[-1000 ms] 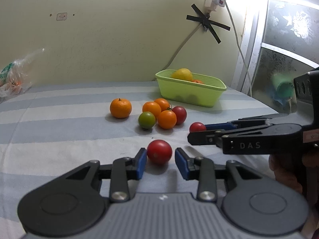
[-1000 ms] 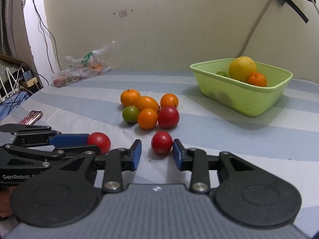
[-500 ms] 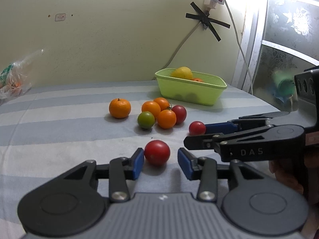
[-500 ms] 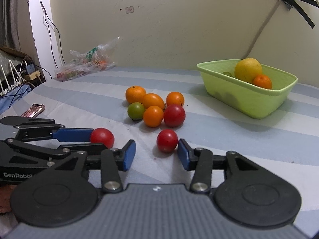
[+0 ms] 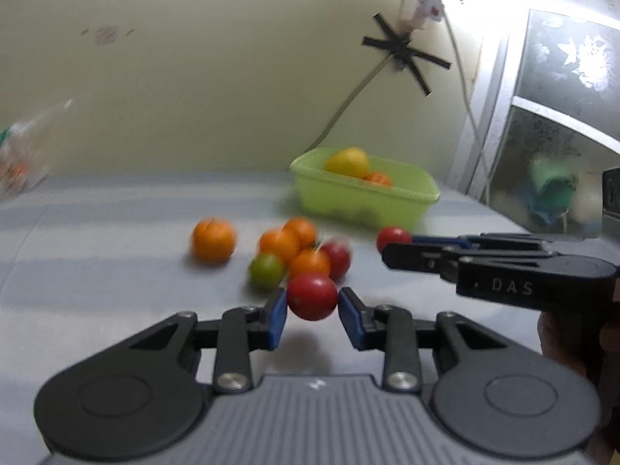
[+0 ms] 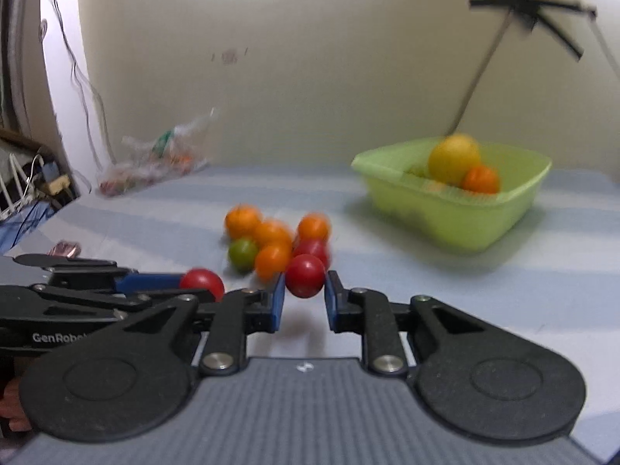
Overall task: Organize fruits
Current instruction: 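Lower both red tomatoes into the green basket and open both tools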
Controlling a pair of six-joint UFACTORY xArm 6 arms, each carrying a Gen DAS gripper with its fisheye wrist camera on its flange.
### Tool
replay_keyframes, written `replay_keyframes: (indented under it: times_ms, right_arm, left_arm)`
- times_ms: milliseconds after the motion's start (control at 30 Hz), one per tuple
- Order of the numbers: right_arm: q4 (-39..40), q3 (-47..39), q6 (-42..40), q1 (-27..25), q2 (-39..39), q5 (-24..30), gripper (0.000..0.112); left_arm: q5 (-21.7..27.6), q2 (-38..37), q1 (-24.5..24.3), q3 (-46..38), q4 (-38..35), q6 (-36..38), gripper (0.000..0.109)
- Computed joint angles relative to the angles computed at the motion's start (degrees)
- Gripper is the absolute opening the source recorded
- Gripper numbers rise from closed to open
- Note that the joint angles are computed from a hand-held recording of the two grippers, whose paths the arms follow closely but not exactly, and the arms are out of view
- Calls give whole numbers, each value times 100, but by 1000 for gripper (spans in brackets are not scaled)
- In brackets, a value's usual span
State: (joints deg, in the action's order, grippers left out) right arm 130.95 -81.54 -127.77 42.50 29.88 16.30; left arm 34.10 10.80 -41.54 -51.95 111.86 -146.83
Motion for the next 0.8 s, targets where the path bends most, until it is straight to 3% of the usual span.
replay_keyframes:
  times_ms: [167, 300, 400, 533, 567, 600, 800]
  right_arm:
    - [1154, -633, -1186, -423, 187, -135, 25]
    - [1540, -1608, -1477, -622, 779, -591, 25]
    - [1557, -2139, -1535, -662, 1186, -809, 27]
    - [1610, -2200, -1635, -704, 1327, -710, 33]
    - [1920, -2156, -2032, -730, 1289, -665, 45]
    - [2263, -2083, -2410, -764, 1243, -569, 50]
    - [2802, -1565, -2844, -836, 929, -158, 50]
  left_arm:
    - [-368, 559, 446, -1130, 341, 338, 30]
    - [-1218, 1340, 967, -2422, 320, 559, 30]
    - [-1610, 1964, 1187, -3248, -350, 1427, 31]
    - [-1634, 2530, 1253, -3844, -1526, 2736, 31]
    - [-1658, 2615, 1264, -3914, -1621, 2778, 31]
    - [-1668, 2608, 1263, -3884, -1475, 2584, 31]
    - [-1298, 1912, 1089, -3116, -412, 1289, 32]
